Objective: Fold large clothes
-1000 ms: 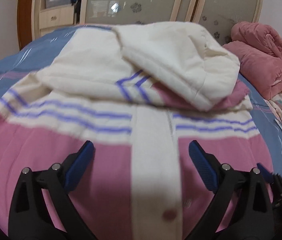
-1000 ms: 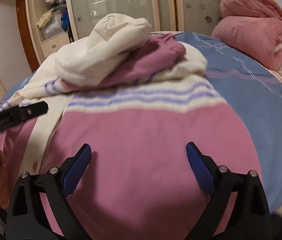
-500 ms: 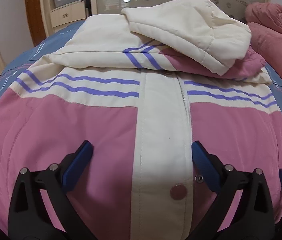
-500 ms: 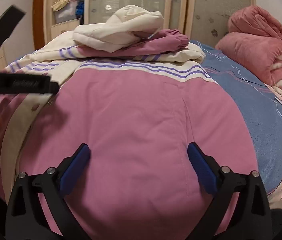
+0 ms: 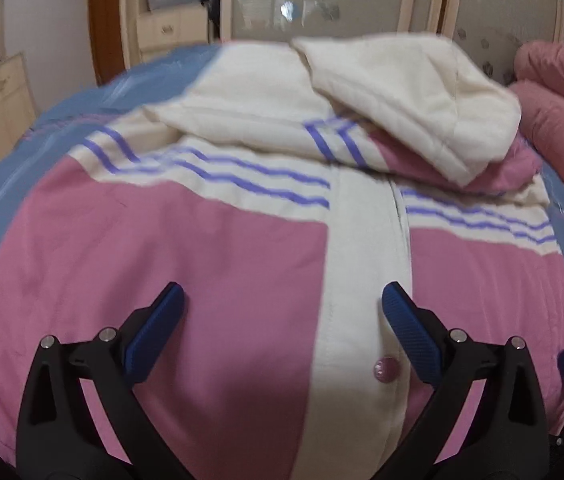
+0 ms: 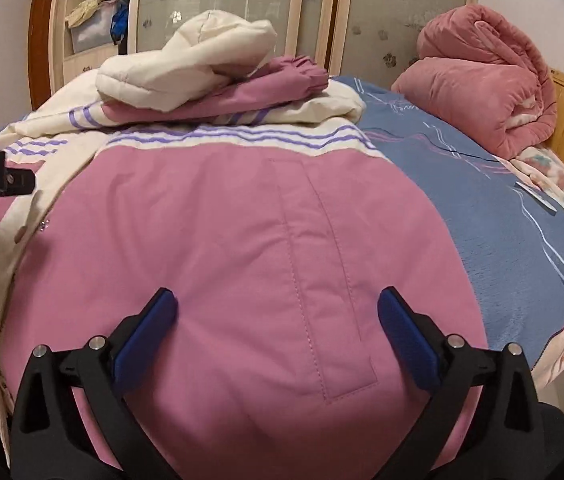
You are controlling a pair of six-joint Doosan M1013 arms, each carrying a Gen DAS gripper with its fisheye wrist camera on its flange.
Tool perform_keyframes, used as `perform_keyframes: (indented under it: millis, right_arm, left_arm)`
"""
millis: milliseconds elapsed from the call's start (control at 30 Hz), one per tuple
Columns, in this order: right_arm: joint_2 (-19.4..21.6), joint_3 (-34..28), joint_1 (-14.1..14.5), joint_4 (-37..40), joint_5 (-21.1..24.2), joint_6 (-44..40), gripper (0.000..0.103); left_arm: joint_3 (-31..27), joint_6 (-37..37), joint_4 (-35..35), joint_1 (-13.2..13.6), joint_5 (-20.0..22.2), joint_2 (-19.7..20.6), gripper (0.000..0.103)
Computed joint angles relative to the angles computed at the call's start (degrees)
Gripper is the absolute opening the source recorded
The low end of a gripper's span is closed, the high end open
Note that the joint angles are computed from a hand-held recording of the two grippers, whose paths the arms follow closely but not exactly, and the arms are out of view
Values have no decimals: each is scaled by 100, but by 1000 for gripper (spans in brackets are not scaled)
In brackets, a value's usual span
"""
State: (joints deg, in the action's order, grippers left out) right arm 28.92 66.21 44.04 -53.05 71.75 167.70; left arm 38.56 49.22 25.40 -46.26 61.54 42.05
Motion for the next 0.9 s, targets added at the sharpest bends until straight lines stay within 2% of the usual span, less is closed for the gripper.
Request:
perform_keyframes:
  millis: [67,167,267,667,733,800,833,900]
  right_arm:
    - [-5,30,66,-355,128,199,101]
    - [87,-114,-27,70,192,-155,102]
    - [107,-121,-20,65,201,-123,102]
    - [88,-55,-8,15,148,-33,102]
    - [27,6,-3,32,42,-38,102]
    - [-163,246,61,-210,-305,195,102]
    - [-267,376,124,-469,-371,357,102]
    - [-431,493,167,-589,-302,513,102]
  left_arm:
    - [76,-21,399,-48,28,-35,101]
    - [-156,405,56,16,489,125,101]
    - [294,307,41,42,83,-85,101]
    - [555,463,137,22,-39,-219,101]
    - [712,443,137,44,-240,-339,101]
    - [1108,258,560,47,-737,-612,101]
    - [1234,173,898,51,-779,-719,101]
    - [1281,150,1217,93,-534,-795,101]
